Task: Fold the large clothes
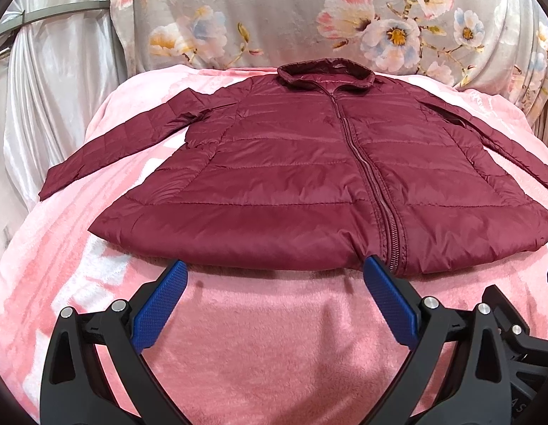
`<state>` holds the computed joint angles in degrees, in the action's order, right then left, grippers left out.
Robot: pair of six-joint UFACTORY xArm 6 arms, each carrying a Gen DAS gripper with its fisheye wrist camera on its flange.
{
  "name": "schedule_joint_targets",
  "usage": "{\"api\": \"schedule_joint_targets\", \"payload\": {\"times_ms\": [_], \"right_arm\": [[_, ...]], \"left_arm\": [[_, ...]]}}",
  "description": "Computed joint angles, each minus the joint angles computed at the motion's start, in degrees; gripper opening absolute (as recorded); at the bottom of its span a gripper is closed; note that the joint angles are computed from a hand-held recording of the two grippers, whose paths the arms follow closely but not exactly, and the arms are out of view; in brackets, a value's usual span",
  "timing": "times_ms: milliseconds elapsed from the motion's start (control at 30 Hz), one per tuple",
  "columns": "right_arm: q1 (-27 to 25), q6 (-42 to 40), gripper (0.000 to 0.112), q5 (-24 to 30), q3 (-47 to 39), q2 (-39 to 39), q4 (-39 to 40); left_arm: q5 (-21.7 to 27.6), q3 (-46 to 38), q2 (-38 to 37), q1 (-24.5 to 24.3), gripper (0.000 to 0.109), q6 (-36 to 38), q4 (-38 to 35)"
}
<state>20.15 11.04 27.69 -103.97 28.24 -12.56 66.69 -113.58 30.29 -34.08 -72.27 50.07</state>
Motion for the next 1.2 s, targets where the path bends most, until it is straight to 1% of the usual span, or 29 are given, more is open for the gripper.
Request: {"api": "schedule_joint_targets", "payload": {"times_ms": [1200], "right_arm": [[0.5,-0.3,0.098,0.7,-1.0,0.7,1.4]], "left_arm": [[-0.2,0.3,-0.1,0.2,0.097,-0.1,-0.1]]}}
